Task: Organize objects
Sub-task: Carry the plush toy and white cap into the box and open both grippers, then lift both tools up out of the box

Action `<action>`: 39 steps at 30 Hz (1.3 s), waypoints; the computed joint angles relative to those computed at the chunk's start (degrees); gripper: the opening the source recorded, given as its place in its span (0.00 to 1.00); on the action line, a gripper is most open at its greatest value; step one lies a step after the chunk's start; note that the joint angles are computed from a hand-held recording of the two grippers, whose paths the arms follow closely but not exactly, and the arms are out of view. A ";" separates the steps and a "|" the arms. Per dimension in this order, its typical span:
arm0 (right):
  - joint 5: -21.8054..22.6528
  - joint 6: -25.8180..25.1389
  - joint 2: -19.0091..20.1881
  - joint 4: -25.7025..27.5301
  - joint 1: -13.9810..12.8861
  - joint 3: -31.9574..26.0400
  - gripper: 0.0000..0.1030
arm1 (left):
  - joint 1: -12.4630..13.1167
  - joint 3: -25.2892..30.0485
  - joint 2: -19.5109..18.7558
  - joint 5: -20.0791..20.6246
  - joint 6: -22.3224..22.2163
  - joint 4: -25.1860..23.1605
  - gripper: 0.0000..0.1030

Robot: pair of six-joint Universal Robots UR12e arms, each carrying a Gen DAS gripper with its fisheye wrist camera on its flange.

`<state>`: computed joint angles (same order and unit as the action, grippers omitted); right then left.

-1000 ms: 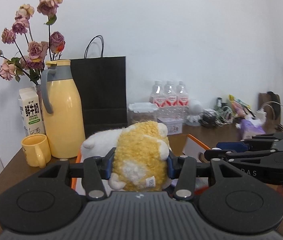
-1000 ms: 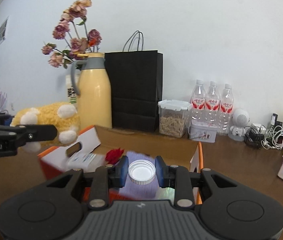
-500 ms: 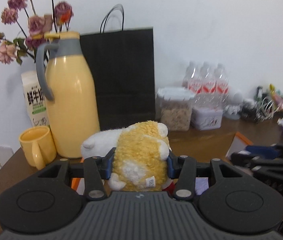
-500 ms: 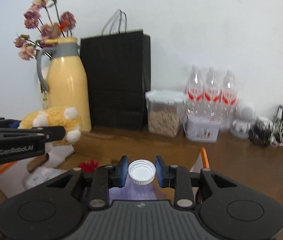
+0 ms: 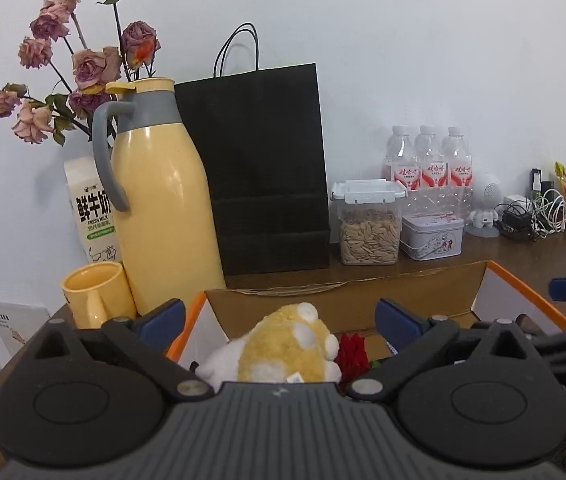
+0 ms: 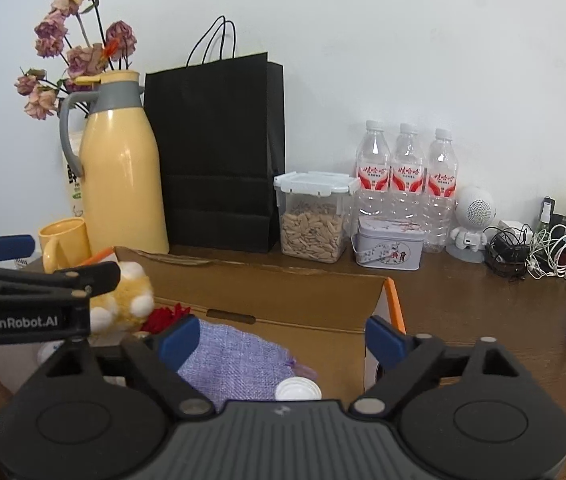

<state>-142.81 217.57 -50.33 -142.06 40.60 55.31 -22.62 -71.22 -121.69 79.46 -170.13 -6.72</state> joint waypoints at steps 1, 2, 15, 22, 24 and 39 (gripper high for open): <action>0.00 -0.05 -0.05 -0.25 0.05 0.10 1.00 | 0.05 0.05 0.02 -0.19 -0.26 -0.33 1.00; -0.10 -0.12 -0.04 -0.44 0.11 0.16 1.00 | 0.06 0.09 0.02 -0.18 -0.50 -0.48 1.00; -2.39 -3.66 0.21 -3.93 1.12 -0.38 1.00 | 0.49 -1.25 1.41 -1.52 -2.67 2.27 1.00; -4.20 -5.44 0.05 -4.64 2.40 -0.83 1.00 | 1.45 -4.76 4.36 -3.76 -3.01 4.36 1.00; -4.68 -5.31 -0.23 -4.25 2.87 -0.65 1.00 | 1.71 -5.83 5.28 -3.95 -2.85 4.58 1.00; -7.03 2.02 -3.45 2.22 7.32 3.66 1.00 | 4.42 -16.38 13.19 -6.24 -1.95 3.78 1.00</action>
<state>-149.83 219.60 -53.78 -139.84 47.92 58.96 -18.20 -87.61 -108.50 73.22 -172.07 -2.94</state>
